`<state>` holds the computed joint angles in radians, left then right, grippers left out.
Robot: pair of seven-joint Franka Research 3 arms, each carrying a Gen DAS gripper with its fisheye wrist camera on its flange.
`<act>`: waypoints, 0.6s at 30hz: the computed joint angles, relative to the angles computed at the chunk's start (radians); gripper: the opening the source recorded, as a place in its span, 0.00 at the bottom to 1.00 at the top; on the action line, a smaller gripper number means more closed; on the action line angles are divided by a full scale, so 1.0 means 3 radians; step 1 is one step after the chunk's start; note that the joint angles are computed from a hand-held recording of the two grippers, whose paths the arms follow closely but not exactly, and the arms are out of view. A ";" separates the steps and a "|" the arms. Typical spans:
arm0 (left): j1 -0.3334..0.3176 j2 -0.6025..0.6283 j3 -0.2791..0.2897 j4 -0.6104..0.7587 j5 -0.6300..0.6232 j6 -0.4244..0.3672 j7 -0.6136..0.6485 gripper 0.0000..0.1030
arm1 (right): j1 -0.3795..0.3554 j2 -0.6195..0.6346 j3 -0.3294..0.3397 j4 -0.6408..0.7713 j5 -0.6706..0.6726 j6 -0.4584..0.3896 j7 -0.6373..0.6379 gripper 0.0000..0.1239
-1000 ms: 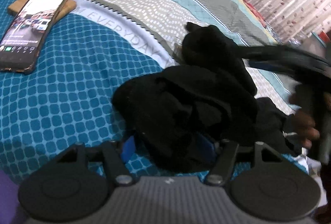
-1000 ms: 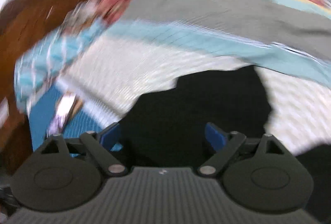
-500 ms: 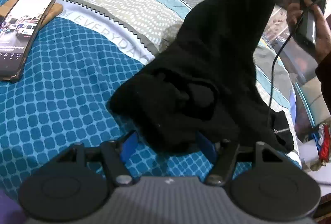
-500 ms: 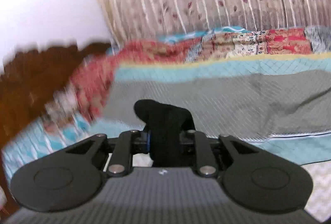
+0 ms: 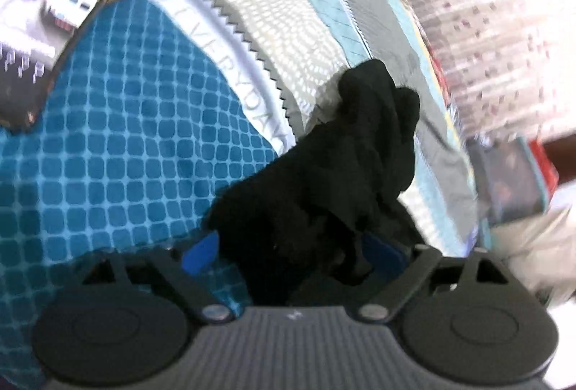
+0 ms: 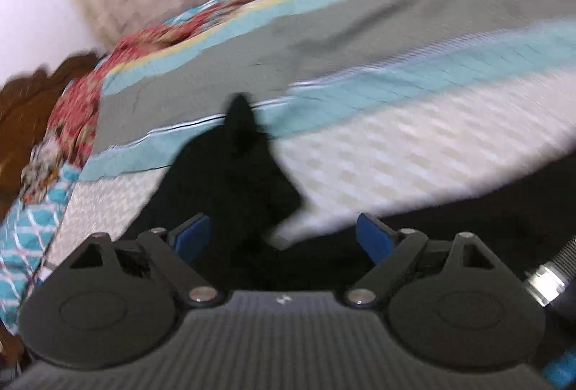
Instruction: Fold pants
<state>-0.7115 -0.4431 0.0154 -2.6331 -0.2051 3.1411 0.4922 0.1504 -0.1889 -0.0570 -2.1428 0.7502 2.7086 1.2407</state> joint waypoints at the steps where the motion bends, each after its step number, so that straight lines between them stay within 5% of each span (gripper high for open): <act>1: -0.0116 0.0012 0.0095 -0.0037 -0.0090 0.0129 -0.0022 0.90 | -0.0076 -0.0183 -0.0038 -0.0174 -0.0032 0.0009 0.0098 0.67; 5: -0.0426 0.0051 0.0392 -0.0157 -0.0143 0.0490 -0.0238 0.92 | -0.0561 -0.0888 -0.0106 -0.0898 -0.0411 0.0122 0.0774 0.53; 8: -0.0402 0.0119 0.0371 -0.0090 -0.0071 0.0452 -0.0408 0.92 | -0.0970 -0.1146 -0.0153 -0.1161 -0.0725 -0.0003 0.1320 0.44; 10: -0.0280 0.0179 0.0237 -0.0004 -0.0004 0.0347 -0.0537 0.92 | -0.1013 -0.1239 -0.0253 -0.1282 -0.0726 0.0028 0.1451 0.44; 13: 0.0176 0.0211 -0.0225 0.0134 0.0144 0.0044 -0.0754 0.67 | -0.0969 -0.1194 -0.0283 -0.1276 -0.0771 0.0167 0.1443 0.44; 15: 0.0187 0.0226 -0.0262 0.0187 0.0139 -0.0049 -0.0758 0.28 | -0.0831 -0.1159 -0.0277 -0.1233 -0.0892 0.0269 0.1175 0.44; 16: 0.0207 0.0244 -0.0298 0.0215 0.0105 -0.0076 -0.0735 0.24 | -0.0748 -0.1132 -0.0249 -0.1202 -0.0989 0.0315 0.0985 0.45; 18: 0.0596 0.0177 -0.0660 0.0278 0.0311 -0.0286 -0.0942 0.21 | -0.0625 -0.1063 -0.0180 -0.1141 -0.1205 0.0335 0.0624 0.47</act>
<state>-0.5326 -0.3900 -0.1824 -2.5496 -0.1118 3.0552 0.2096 -0.0370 -0.5077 -0.1109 -2.4850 0.3886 2.8092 1.4278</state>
